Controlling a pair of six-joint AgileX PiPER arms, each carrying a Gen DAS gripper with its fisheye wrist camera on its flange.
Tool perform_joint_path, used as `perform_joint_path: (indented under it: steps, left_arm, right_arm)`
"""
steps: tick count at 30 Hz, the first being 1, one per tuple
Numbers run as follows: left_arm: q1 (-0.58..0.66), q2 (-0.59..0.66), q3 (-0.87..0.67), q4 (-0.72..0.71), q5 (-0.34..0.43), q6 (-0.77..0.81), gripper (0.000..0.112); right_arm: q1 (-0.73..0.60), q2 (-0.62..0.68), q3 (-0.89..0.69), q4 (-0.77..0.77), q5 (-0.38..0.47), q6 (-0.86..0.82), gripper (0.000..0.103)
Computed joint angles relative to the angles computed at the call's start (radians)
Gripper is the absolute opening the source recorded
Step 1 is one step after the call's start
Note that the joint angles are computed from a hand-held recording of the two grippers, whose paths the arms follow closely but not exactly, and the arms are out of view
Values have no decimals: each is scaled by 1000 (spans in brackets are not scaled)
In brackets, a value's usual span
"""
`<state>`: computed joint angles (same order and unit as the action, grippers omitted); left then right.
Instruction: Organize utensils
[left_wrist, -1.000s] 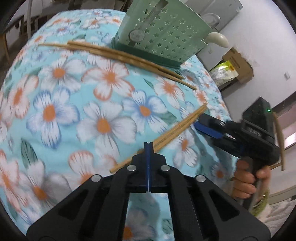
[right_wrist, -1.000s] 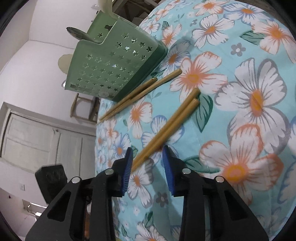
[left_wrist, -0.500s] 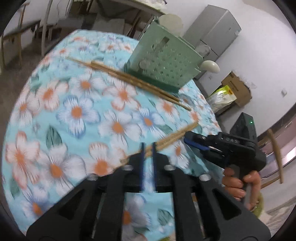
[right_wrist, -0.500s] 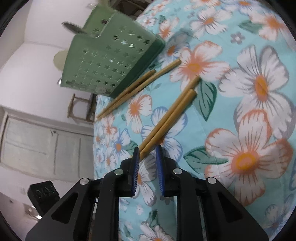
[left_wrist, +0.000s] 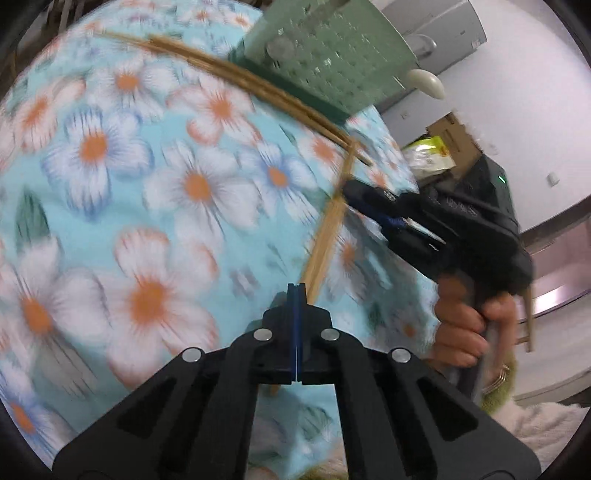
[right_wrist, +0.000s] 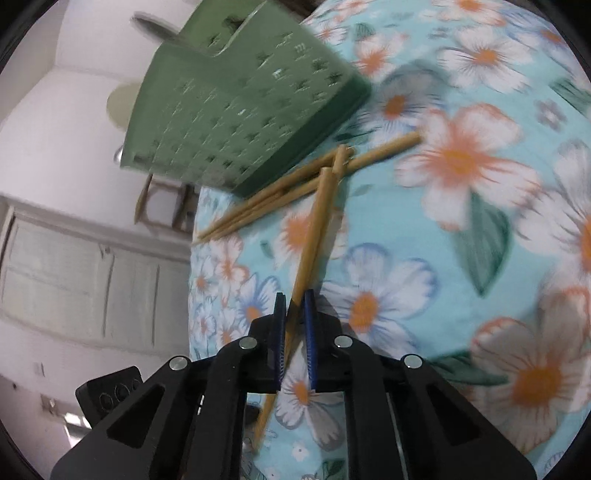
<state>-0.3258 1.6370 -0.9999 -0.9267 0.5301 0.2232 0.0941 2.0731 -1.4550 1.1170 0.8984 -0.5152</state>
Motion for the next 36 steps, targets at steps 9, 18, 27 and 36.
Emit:
perform_joint_path:
  steps: [9,18,27,36]
  left_arm:
    - [-51,-114,125,162,-160,-252,0]
    - [-78,-56,-20,493,-120,-467,25]
    - [-230,161,-320,1026,61,-727,23]
    - [-254,93,-251,1119,82,-825,5]
  right_arm:
    - [-25,3,-33,-98,52,42,10]
    - [-15,-54,-47,-343,-8,87,11]
    - [42,-107,-18,-558,-112,134,10]
    - [67,-140,31,-563,-156,124,8]
